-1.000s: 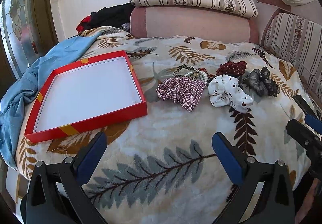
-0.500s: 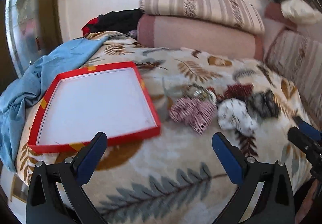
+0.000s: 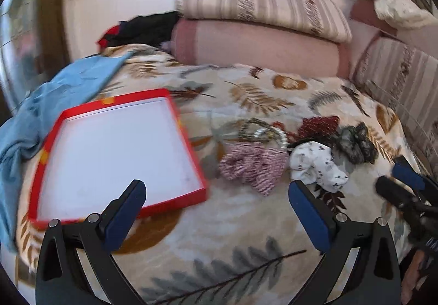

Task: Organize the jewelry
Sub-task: 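Grasp the white polka-dot scrunchie with right tool while left tool grasps red plaid scrunchie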

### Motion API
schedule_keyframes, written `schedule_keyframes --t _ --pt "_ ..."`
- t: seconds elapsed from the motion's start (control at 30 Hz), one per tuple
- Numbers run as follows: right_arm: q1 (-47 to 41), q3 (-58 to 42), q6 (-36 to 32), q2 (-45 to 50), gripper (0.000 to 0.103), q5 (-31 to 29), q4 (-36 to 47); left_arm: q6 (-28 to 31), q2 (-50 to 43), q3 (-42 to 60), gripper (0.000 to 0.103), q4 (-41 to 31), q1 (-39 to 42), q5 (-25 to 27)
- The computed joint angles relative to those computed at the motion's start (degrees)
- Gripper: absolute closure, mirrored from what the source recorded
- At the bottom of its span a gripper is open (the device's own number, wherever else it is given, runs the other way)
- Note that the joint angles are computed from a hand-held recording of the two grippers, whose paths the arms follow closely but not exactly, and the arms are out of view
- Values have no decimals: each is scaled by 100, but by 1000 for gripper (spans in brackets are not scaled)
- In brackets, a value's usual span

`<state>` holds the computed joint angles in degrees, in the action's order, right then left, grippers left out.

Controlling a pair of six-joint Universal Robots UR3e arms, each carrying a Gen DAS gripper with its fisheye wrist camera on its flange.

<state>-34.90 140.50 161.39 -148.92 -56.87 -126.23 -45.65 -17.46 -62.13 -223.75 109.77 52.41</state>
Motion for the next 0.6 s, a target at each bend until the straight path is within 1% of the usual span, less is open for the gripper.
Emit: schedule_keyframes --t 0.03,0.1,0.17,0.23,0.27,0.3,0.33,0.37,0.4,0.47,0.53,0.6 --pt "415 11 179 578 34 -278 -646 275 -79 462 0 -470 221 236" --pt "895 -57 314 1409 46 -586 -1365 632 -236 1166 0 -1153 523 582" --pt "1266 -228 359 2187 50 -806 -1829 960 -488 2147 4 -1899 802 775" --pt "1520 -376 338 2856 51 -962 -2217 1116 -624 2642 15 -2263 937 855" --pt "1669 -487 329 3176 54 -1088 -2355 1170 -682 2842 16 -2439 1042 943" --pt "1832 -606 331 3544 58 -1255 -2544 1169 -678 2840 17 -2468 1092 1009" --pt "1914 -680 339 3772 59 -1348 -2632 1169 -666 2829 17 -2508 1159 1091" --pt "1939 -814 286 4054 64 -1339 -2552 1190 -626 2767 17 -2517 1204 1161" --pt "1944 -917 225 4282 77 -1329 -2447 1254 -603 2725 17 -2532 1234 1227" --pt "1911 -847 285 4413 89 -1408 -2621 1370 -553 2693 17 -2566 1194 1221" --pt "1551 -683 305 4066 91 -1054 -2569 1452 -596 2892 17 -2724 1197 1289" --pt "1237 -542 339 3675 92 -804 -2548 1453 -716 3365 17 -3016 1240 1387"
